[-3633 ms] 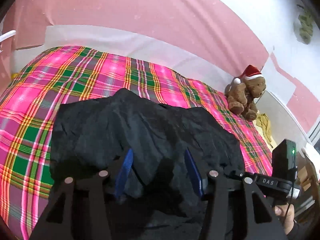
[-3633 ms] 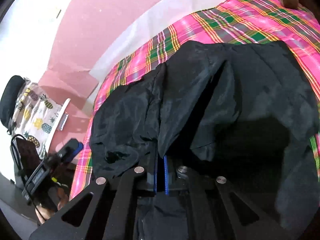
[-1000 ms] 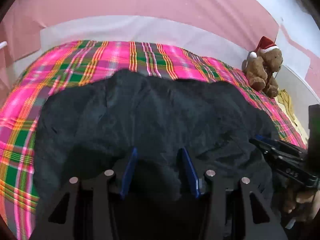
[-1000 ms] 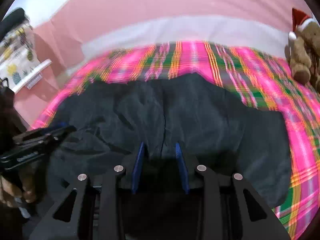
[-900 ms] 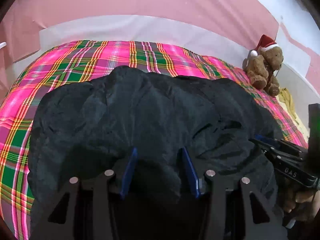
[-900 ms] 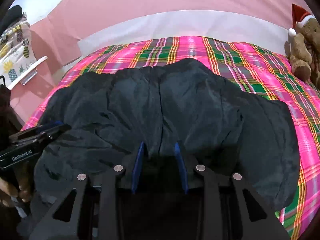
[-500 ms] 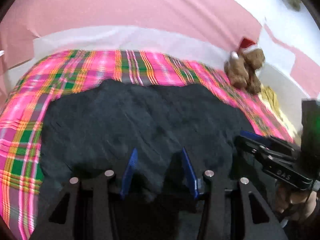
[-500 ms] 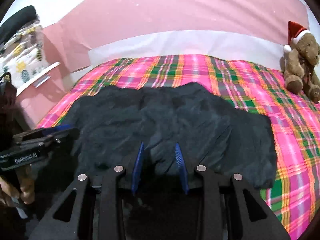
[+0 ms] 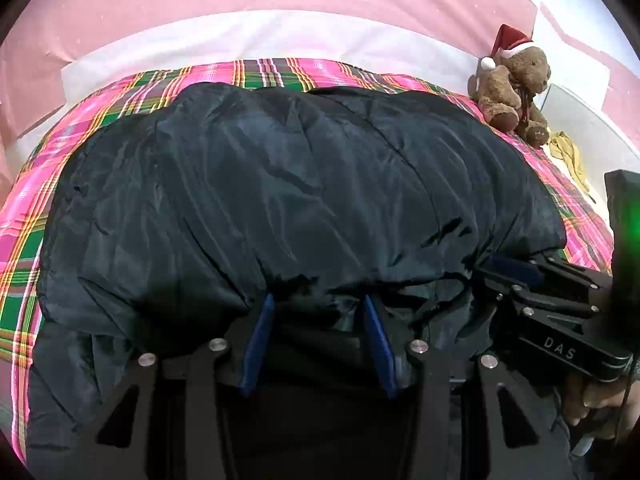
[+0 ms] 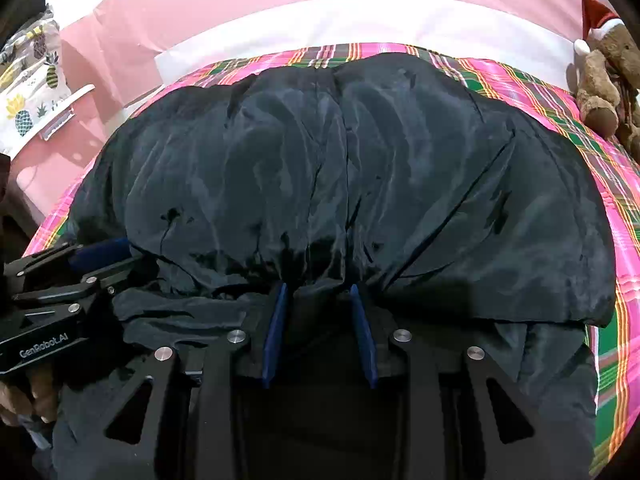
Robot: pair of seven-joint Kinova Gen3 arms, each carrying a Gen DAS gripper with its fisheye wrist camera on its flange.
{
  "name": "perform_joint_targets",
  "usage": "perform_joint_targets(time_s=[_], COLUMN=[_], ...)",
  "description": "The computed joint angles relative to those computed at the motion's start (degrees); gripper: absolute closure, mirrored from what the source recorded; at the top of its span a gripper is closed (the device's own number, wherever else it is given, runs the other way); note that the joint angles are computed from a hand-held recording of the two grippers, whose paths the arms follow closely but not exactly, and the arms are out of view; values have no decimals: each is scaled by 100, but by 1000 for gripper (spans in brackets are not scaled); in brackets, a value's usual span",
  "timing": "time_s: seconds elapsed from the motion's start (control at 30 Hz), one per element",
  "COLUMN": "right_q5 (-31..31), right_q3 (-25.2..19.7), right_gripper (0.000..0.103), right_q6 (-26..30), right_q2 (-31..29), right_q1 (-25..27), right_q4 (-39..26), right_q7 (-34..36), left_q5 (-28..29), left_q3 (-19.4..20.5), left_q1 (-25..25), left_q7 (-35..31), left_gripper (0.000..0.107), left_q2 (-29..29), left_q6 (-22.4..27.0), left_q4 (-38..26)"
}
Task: Fold large clothes
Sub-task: 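Press and smooth the folded black jacket flat with both tools, then move both tools over to the side edge of the folded jacket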
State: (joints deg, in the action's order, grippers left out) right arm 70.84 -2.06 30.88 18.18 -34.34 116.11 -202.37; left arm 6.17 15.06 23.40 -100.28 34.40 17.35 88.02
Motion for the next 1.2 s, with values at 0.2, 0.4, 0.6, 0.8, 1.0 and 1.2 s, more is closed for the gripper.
perform_joint_targets(time_s=[0.2,0.4,0.6,0.8,1.0,1.2], right_q5=[164,47,-381,-377,-376,-730], right_q3=[-24,-93,-150,-434,-1092,-1653], right_gripper=[70,70,69,67,65,63], right_q6=[40,236,311,952,1975,2954], right_q2=[10,57,-163,-743,-1106,-1245], right_q1=[-31,-49,-65,-416,-878,-1435], right_q4=[64,-15,-51,269,525,591], right_q7=[-212,-57,184,-382,-862,-1303], left_q5=[-33,-128,-387,-190,199,368], left_q3=[-67,-211,-622,-211,354,177], left_q1=[57,197,586,146,-470,-405], left_q7=[25,136,486,503,301,514], left_gripper=[59,59,59,59,55,53], left_q2=[17,-12,-279,-817,-1594,-2315], left_q6=[-92,-180,-95,-211,-634,-827], left_q4=[15,43,119,692,1688,2498])
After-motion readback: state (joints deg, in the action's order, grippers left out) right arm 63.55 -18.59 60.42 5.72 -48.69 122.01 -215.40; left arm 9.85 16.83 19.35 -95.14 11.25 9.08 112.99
